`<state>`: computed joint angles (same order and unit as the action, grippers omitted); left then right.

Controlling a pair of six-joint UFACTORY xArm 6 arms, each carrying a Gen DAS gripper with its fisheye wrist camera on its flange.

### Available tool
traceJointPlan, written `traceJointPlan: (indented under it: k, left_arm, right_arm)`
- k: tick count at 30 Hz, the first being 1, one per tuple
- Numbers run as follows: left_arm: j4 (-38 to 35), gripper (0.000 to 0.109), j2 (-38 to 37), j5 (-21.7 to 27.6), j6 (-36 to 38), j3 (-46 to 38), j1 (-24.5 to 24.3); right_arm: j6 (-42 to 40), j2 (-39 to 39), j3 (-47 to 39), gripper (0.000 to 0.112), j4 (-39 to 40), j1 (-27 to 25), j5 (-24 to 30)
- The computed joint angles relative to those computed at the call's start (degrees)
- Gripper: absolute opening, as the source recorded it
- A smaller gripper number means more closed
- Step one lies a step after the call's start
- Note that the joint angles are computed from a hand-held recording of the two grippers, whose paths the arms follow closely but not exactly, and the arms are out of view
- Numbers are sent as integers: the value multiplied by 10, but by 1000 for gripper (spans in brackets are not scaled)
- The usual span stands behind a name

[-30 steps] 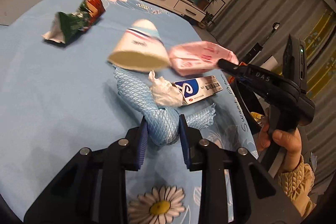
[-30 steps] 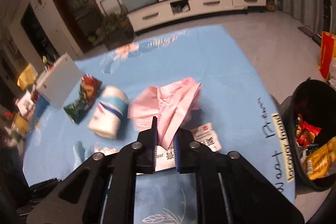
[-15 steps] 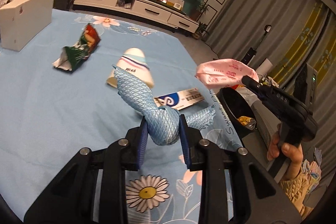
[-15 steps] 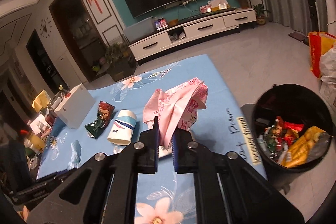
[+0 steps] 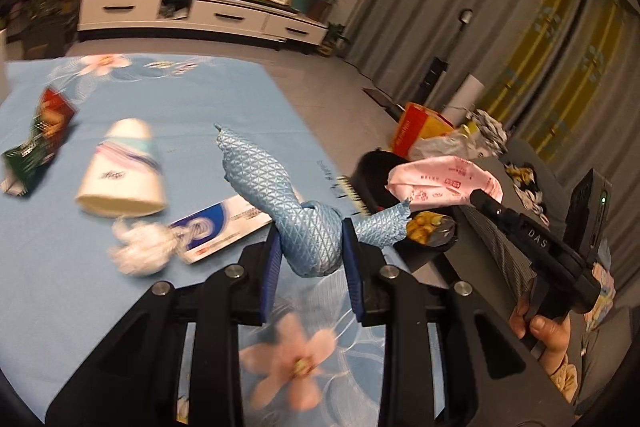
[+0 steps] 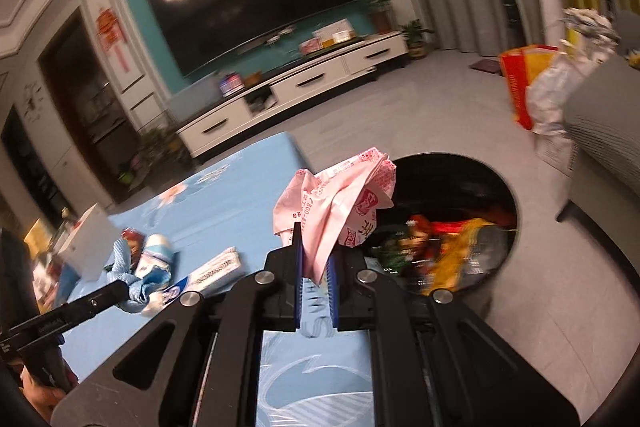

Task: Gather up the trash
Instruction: 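Carry the blue cloth and pink tissue pack in both tools over the bin, then open both tools to drop the cloth and tissue pack into the bin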

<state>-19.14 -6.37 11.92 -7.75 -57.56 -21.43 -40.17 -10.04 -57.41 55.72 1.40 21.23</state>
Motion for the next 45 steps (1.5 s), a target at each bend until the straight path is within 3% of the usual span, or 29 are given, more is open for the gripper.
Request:
traceJointPlan:
  k: [6, 11, 20, 35, 37, 39, 42, 45]
  left_arm:
    - [-42, 30, 103, 36, 62, -124, -27]
    - [-26, 30, 192, 65, 80, -233, -50]
    - [90, 31, 325, 131, 37, -406, -76]
    - [154, 32, 393, 180, 4, -492, -83]
    - [156, 38, 395, 182, -1, -497, -83]
    - [164, 63, 395, 181, -12, -498, -84]
    - [171, 69, 385, 167, -21, -482, -83]
    - [171, 78, 369, 159, -30, -461, -80]
  right_arm:
    - [6, 15, -2, 11, -8, -36, -13]
    - [13, 34, -10, 11, -21, -55, -10]
    - [32, 75, -32, 11, -60, -70, -7]
    - [42, 105, -48, 11, -91, -77, 6]
    - [45, 110, -55, 13, -96, -80, 11]
    - [52, 112, -60, 26, -104, -81, 17]
    - [53, 109, -56, 43, -102, -81, 10]
    - [51, 104, -54, 50, -91, -85, 15]
